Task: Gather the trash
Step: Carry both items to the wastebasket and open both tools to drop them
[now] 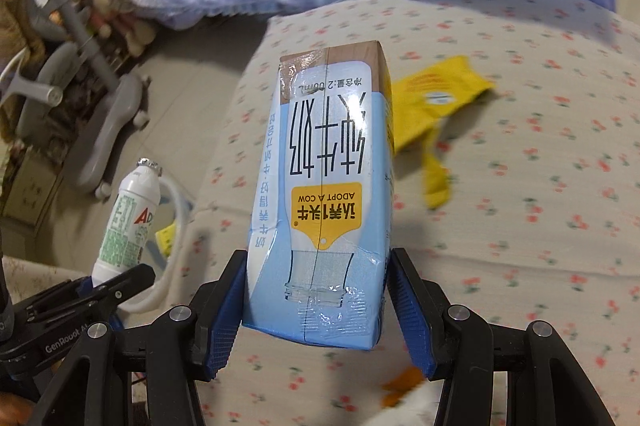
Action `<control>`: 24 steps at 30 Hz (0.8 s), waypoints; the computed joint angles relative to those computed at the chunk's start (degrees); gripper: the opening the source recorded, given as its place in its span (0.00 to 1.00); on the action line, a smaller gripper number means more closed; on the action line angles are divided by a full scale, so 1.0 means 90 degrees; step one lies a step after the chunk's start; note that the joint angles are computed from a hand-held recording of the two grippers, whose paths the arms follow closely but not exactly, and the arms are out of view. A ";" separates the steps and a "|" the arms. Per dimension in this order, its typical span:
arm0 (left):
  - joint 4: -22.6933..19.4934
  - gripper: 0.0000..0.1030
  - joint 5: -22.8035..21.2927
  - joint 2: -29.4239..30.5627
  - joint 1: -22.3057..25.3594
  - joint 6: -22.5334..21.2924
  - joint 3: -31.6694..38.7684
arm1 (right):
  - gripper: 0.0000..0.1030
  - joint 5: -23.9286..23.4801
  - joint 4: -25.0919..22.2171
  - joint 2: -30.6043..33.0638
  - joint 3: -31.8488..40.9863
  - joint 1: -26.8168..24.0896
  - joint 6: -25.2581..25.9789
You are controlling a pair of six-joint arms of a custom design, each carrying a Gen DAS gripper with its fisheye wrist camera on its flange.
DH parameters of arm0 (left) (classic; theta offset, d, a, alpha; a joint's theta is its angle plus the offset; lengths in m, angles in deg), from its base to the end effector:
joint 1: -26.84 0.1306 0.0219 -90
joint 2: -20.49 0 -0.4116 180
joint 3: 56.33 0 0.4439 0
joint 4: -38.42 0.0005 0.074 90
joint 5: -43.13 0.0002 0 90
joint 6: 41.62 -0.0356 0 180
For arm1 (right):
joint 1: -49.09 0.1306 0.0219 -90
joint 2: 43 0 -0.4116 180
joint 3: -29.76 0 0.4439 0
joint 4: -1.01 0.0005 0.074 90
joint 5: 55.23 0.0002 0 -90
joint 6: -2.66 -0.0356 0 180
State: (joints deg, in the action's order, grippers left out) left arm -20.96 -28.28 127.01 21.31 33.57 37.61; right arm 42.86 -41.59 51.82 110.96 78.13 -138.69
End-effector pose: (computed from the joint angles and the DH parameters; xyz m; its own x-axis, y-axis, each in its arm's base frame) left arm 0.6014 -0.0701 0.3260 -0.8665 0.3273 -0.3769 0.4252 0.8795 -0.2139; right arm 0.4822 0.2614 0.3453 -0.7758 0.4537 -0.4386 0.3101 0.8794 0.3612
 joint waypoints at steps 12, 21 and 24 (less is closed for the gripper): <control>-0.0295 0.38 -0.0128 0.0719 0.0636 0.0196 0.0594 | 0.58 -0.0272 -0.0117 0.1015 0.0956 0.0289 0.0343; 0.0013 0.88 -0.0722 0.0984 0.0750 0.0249 0.0770 | 0.58 -0.0481 -0.0207 0.1694 0.1647 0.0417 0.0523; 0.0008 0.88 -0.0913 0.0992 0.0855 0.0269 0.0774 | 0.58 -0.0535 -0.0253 0.1879 0.1848 0.0440 0.0597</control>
